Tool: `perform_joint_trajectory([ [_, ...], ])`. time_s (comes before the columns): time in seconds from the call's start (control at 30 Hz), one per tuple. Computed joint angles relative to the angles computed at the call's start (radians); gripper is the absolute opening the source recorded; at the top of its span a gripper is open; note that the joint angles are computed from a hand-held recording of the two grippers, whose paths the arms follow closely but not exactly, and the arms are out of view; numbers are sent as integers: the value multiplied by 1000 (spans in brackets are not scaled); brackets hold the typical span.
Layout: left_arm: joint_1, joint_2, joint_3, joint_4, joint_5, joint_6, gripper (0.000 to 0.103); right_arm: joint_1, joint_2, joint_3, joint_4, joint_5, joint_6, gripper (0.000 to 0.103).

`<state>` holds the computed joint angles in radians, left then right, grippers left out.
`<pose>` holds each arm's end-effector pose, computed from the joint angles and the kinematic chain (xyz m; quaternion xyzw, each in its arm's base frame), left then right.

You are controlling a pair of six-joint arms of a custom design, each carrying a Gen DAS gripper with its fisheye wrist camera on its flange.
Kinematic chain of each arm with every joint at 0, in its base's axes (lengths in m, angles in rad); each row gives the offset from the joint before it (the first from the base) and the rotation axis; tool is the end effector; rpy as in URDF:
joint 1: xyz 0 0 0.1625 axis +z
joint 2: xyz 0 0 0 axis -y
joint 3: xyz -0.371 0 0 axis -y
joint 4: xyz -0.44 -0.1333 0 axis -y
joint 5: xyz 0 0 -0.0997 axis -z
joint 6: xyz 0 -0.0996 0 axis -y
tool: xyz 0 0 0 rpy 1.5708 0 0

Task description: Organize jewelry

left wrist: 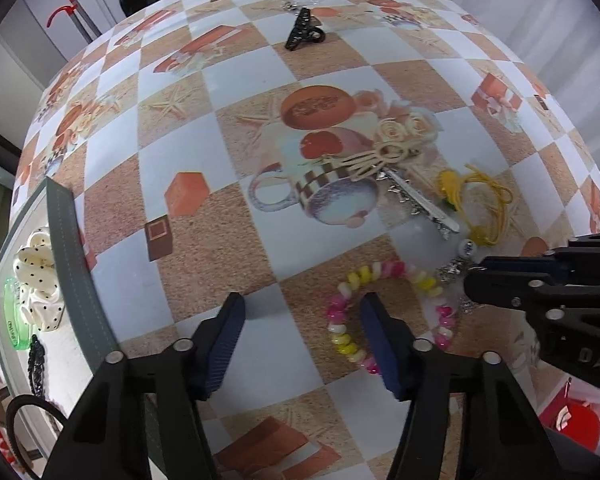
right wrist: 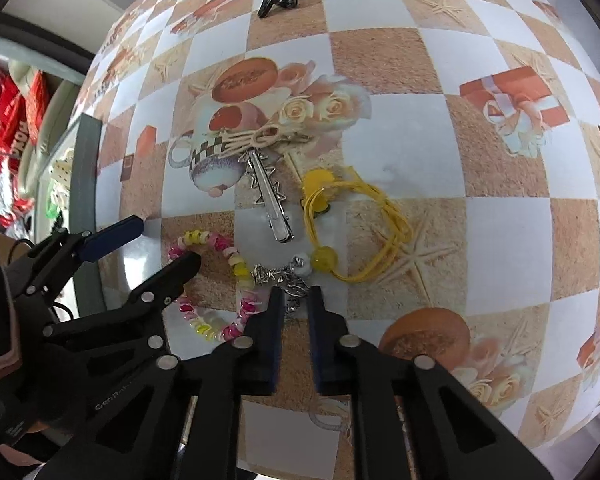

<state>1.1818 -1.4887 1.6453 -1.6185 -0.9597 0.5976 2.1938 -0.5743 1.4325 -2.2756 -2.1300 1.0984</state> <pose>-0.0344 -0.5860 0.3717 0.4654 0.8310 0.0829 0.2933 0.4649 -0.5092 -0.0676 -0.2051 -0.9364 0.1606 0.2352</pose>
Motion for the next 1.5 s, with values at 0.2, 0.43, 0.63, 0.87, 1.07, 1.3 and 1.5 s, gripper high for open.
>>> perform_joint_trajectory([
  [0.2, -16, -15, 15, 31, -31, 1, 21, 3, 2, -4, 4, 5, 7, 11],
  [0.43, -4, 33, -69, 127, -114, -127, 14, 11, -32, 35, -51, 8, 10, 11],
  [0.63, 11, 70, -137, 142, -153, -168, 14, 20, -55, 37, -32, -3, 35, 11],
  [0.87, 8, 56, -168, 164, -178, -191, 14, 42, -72, 18, 2, -19, 42, 11],
  [1.07, 22, 63, -251, 200, -192, -201, 14, 59, -60, -33, 28, -20, 30, 11],
  [1.3, 40, 69, -329, 201, -197, -224, 14, 80, -17, -138, 38, -5, -16, 11],
  [1.5, 66, 78, -394, 194, -186, -246, 14, 98, 65, -294, 70, 15, -97, 11],
])
